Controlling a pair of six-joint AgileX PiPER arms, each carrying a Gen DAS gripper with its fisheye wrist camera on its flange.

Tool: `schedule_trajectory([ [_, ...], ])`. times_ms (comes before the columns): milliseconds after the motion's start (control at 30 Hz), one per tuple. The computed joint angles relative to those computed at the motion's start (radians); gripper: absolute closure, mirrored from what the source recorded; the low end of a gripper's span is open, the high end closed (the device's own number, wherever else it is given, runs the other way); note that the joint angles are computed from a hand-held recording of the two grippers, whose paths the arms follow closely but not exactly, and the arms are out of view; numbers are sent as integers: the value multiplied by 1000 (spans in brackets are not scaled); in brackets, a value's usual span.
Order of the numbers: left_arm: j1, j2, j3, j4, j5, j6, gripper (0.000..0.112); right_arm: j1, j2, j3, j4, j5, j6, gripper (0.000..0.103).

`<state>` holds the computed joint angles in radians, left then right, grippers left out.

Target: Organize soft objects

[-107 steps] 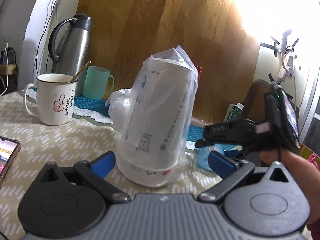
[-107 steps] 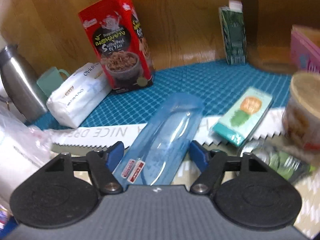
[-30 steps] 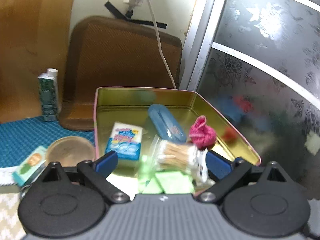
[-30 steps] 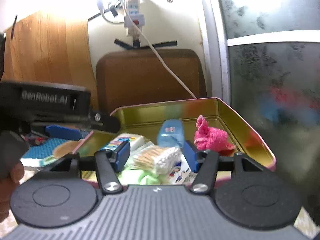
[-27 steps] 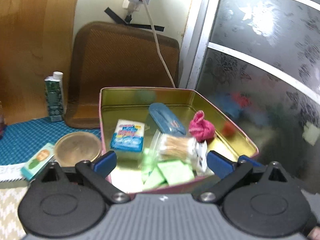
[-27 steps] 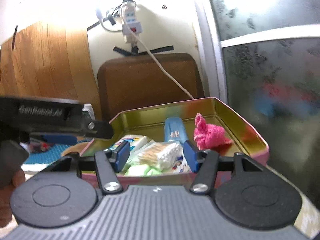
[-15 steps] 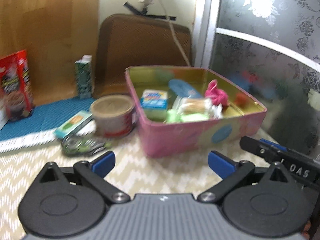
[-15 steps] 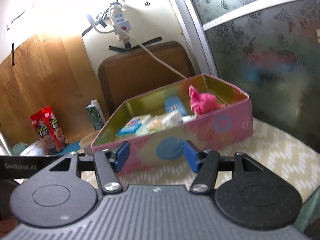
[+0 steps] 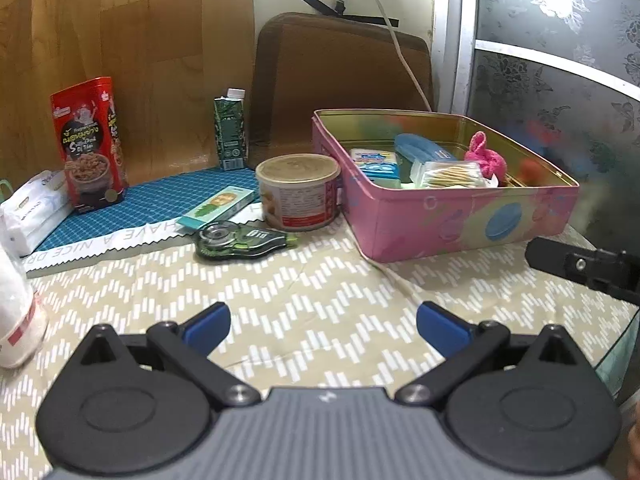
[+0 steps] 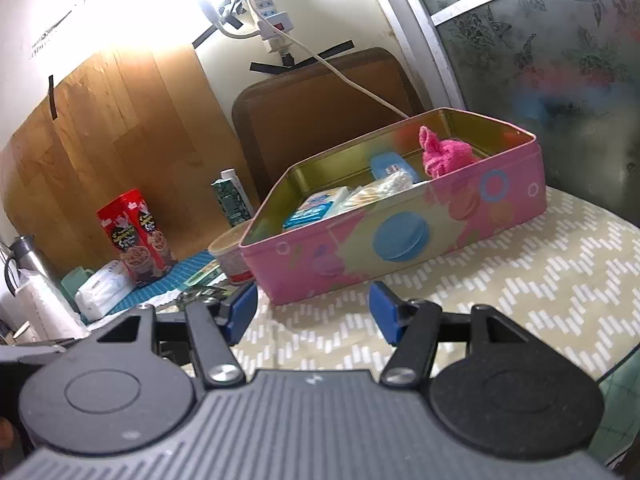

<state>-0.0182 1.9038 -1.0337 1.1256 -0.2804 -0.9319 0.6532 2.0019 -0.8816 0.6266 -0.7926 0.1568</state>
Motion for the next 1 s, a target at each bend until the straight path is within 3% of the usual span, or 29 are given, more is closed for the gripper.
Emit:
schedule_trajectory([
  [233, -6, -3, 13, -145, 20, 148, 10, 8, -4, 0, -2, 3, 1, 39],
  [367, -20, -5, 26, -323, 40, 341, 10, 9, -3, -4, -5, 6, -2, 39],
  [733, -36, -15, 57, -637, 29, 678, 10, 19, -1, -10, -1, 4, -16, 39],
  [1000, -39, -32, 91, -744, -7, 808, 10, 18, -5, -5, -20, -4, -10, 39],
])
